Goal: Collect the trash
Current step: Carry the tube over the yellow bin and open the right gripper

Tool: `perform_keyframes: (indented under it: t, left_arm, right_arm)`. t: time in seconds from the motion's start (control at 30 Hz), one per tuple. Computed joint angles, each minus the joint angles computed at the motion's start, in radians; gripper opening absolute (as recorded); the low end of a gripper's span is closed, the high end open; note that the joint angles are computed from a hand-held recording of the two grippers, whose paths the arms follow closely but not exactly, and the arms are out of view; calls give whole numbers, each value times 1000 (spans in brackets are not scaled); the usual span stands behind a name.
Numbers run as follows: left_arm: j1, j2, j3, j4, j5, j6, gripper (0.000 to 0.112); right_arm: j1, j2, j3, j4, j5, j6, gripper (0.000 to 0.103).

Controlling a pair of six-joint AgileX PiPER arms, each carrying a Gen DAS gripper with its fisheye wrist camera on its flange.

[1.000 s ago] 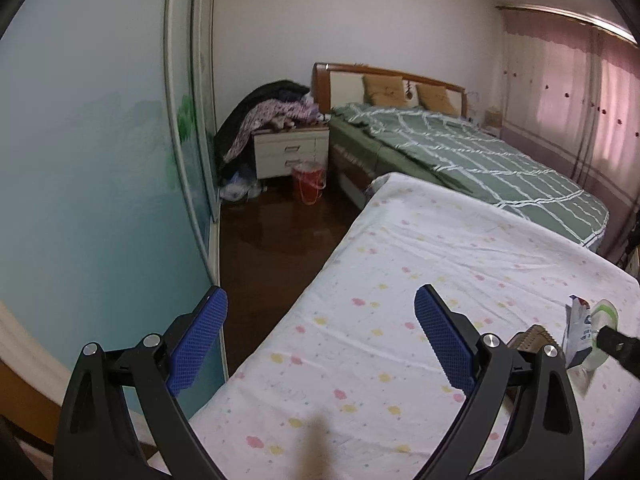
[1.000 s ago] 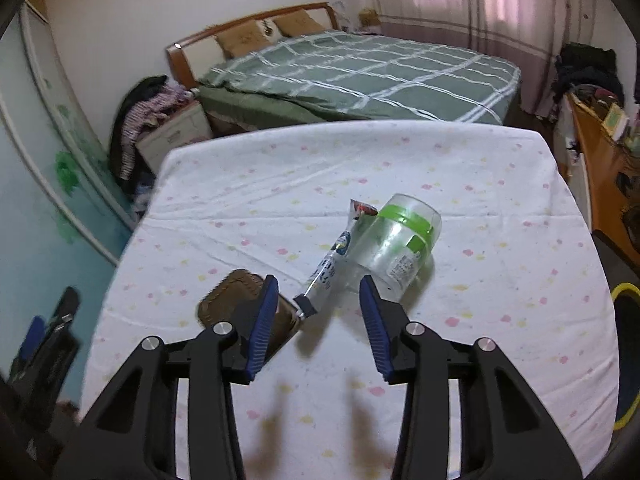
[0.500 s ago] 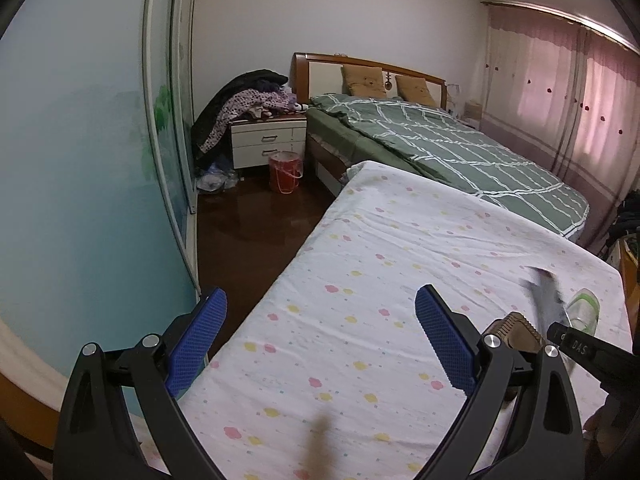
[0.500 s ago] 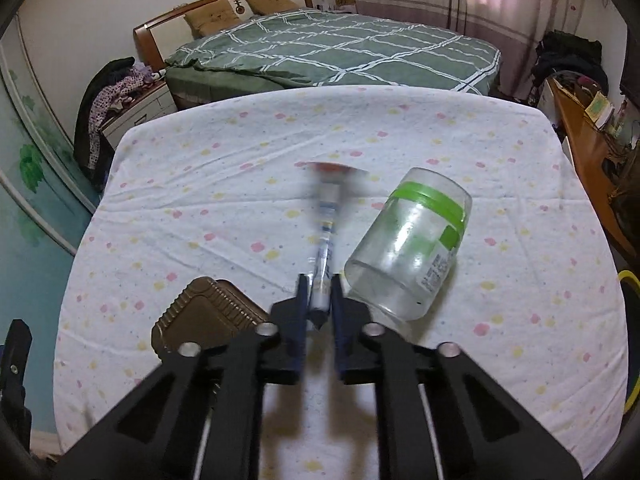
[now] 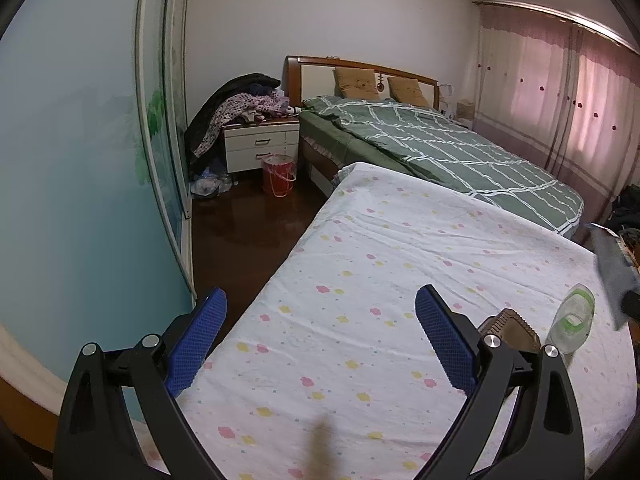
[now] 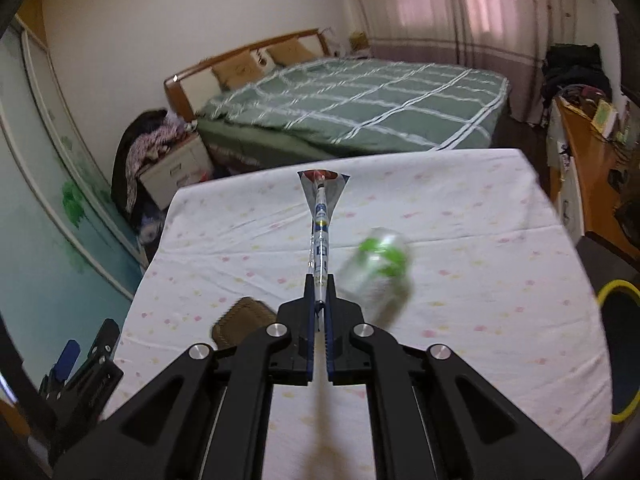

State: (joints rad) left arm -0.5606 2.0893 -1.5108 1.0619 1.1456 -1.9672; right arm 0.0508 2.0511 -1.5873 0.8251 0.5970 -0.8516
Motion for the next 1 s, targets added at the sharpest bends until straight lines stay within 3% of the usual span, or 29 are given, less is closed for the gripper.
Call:
perform_keyframes:
  t: [0.13, 0.27, 0.47, 0.83, 1.0]
  left_arm:
    - [-7, -6, 14, 26, -28, -7, 94]
    - [-11, -6, 14, 43, -57, -1, 95]
    - [-24, 19, -21, 69, -86, 42, 95]
    - [-90, 89, -201, -1, -79, 251, 95]
    - [-135, 128, -298, -49, -91, 314, 95]
  right_arm:
    - [-110, -37, 69, 72, -48, -91, 4]
    - [-234, -33, 116, 123, -149, -156, 4]
    - [-401, 81, 33, -3, -195, -16, 4]
    - [-551, 289, -221, -231, -111, 272, 4]
    - [-577, 368, -351, -249, -6, 334, 8]
